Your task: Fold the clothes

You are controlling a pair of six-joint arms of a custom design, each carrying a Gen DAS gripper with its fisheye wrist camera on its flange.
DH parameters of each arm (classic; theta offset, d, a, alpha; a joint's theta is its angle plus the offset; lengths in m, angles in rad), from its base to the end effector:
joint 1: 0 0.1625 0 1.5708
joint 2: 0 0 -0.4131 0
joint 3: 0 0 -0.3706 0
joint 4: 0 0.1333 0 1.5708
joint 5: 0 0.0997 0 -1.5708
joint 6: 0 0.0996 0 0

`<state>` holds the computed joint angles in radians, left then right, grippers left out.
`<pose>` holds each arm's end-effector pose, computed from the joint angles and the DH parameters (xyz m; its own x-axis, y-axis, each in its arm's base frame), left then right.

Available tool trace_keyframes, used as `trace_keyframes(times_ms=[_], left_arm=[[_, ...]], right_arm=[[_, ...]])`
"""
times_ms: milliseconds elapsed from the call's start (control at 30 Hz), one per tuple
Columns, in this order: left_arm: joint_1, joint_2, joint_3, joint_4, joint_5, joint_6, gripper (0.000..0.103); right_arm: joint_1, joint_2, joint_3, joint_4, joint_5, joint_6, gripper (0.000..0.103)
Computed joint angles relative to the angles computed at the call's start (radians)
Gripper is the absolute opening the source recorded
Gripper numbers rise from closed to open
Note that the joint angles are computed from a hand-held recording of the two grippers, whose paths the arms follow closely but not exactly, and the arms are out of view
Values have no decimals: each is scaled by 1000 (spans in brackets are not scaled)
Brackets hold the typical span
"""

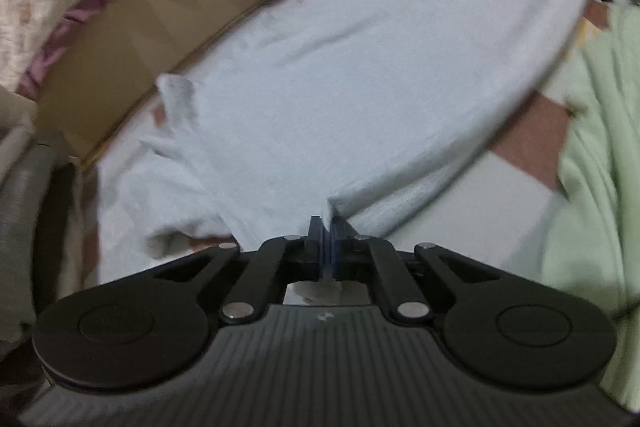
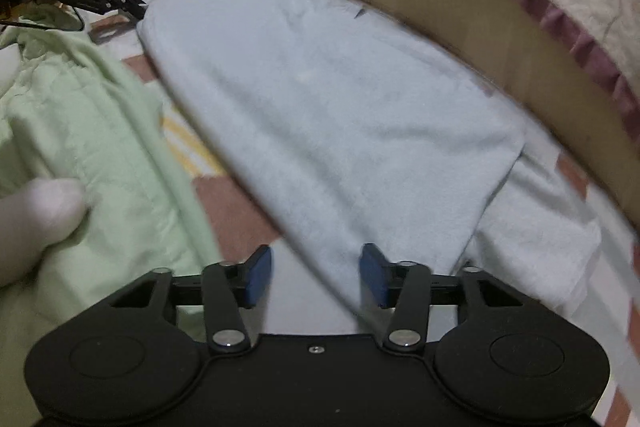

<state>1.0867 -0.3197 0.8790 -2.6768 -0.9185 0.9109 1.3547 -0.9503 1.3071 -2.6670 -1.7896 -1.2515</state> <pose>-0.2160 -0.8271 0.0799 -0.2071 0.6529 -0.7286 0.9155 0.3920 0.0910 -0.0467 -0.7337 0.3645 -0.4399 -0.5747 0.6901 -0.8258 0.5609 -0.0592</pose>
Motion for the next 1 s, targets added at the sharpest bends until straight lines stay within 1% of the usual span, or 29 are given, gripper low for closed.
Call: trace_keyframes(times_ms=[33,67,100,133,167,200,267,333,367,433,500,533,600,667,700,733,767,800,833,900,933,967,1000], left_arm=[[-1,14,-22,-16,-3,-24,3],[-1,29,-50,-25,-8,-50,3],[0,45,-82,-27,-15,-64,3],[2,63,-115,-24,-20,-67,3],[2,80,-146,-19,-21,-65,3],[1,92,-170,-11,-17,-60,3],[0,100,-184,2,-12,-67,3],[0,92,-168,0,-12,-77,3],[0,83,-151,-3,-12,-85,3],[1,63,-115,-9,-17,-100,3],[8,44,-86,-19,-43,-106,7],[11,35,-72,-23,-56,-108,7],[15,19,-48,-27,-74,-106,8],[15,9,-31,-28,-72,-91,12],[14,6,-24,-28,-71,-81,22],[15,1,-16,-28,-76,-71,37],[17,-5,-5,-26,-89,-54,46],[20,-8,-1,-21,-105,-37,58],[24,-6,-5,-16,-120,-25,60],[30,0,-20,8,-147,-21,60],[32,6,-33,28,-155,-32,58],[31,10,-38,34,-157,-27,51],[28,17,-40,17,-148,-16,20]], right_arm=[[-3,9,-20,13,13,25,56],[-7,19,-38,18,26,45,53],[-10,30,-58,21,40,60,42],[-14,39,-83,39,64,82,35],[-18,49,-108,56,88,104,14],[-19,58,-134,69,111,131,7],[-15,72,-165,64,129,160,6],[-14,78,-202,113,146,199,6],[-15,73,-195,118,146,191,6],[-12,59,-164,112,120,145,7],[-14,49,-135,109,99,117,10],[-17,38,-115,111,93,109,12],[-19,20,-70,89,68,79,26],[-21,1,-8,13,54,15,31],[-20,-5,12,-13,46,-2,33],[-18,-8,24,-39,37,-8,36],[-17,-8,30,-61,29,-6,43],[-19,-6,32,-79,29,1,48],[-23,-3,30,-89,39,20,49],[-26,7,24,-117,45,71,47],[-23,17,19,-143,39,91,47],[-21,24,19,-171,40,96,45],[-19,28,20,-198,49,97,42]])
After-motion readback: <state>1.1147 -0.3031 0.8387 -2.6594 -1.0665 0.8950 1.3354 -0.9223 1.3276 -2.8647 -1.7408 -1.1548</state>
